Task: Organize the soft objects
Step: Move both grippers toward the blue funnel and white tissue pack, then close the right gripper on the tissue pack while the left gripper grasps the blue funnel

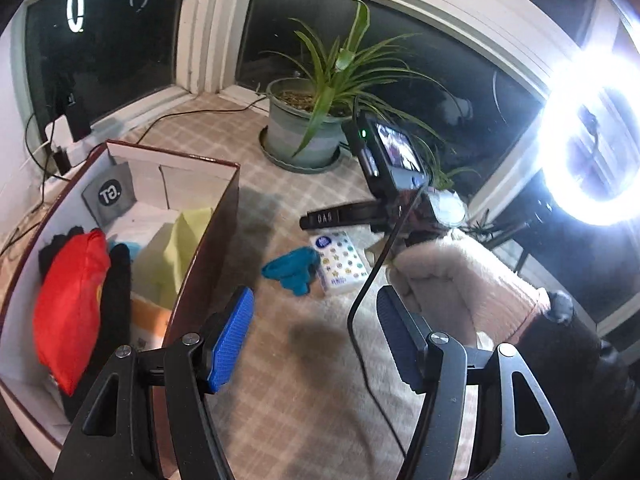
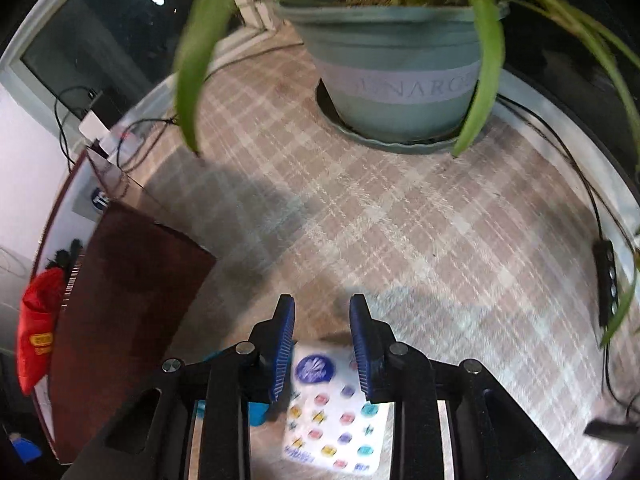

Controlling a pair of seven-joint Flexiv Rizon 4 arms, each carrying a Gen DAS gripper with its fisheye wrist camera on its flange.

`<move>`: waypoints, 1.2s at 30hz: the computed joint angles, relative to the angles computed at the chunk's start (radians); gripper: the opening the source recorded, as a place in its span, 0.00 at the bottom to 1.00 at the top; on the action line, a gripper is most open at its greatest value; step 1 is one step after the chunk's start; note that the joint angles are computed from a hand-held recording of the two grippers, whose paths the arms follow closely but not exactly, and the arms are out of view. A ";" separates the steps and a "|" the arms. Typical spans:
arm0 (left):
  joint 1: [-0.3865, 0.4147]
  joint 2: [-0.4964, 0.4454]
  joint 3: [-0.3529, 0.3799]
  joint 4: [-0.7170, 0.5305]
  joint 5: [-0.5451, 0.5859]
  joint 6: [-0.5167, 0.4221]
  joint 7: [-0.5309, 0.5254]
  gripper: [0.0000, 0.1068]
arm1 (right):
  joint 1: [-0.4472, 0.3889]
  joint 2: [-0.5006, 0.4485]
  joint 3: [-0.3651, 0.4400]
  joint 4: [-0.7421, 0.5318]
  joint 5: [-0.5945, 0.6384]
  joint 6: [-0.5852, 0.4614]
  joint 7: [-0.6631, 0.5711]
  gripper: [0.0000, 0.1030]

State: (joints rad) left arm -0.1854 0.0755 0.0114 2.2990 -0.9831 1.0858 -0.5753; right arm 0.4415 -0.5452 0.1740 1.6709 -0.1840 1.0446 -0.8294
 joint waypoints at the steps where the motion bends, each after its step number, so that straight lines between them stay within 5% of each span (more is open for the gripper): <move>1: 0.000 -0.007 -0.003 -0.005 0.002 0.011 -0.010 0.59 | -0.006 -0.008 0.005 -0.010 0.003 -0.011 -0.014 0.24; 12: 0.036 -0.090 -0.022 -0.083 0.010 -0.015 -0.098 0.59 | -0.025 0.097 0.063 0.152 0.073 -0.005 -0.125 0.21; 23: -0.002 -0.065 -0.036 0.008 -0.094 -0.002 -0.049 0.59 | -0.006 0.294 0.106 0.434 0.115 0.085 -0.087 0.21; 27: -0.039 -0.086 -0.059 0.044 -0.148 0.089 0.008 0.59 | 0.002 0.354 0.118 0.491 0.126 0.067 -0.073 0.21; 36: -0.079 -0.204 -0.118 0.001 -0.226 0.275 0.039 0.59 | 0.007 0.445 0.092 0.601 0.042 0.198 0.093 0.25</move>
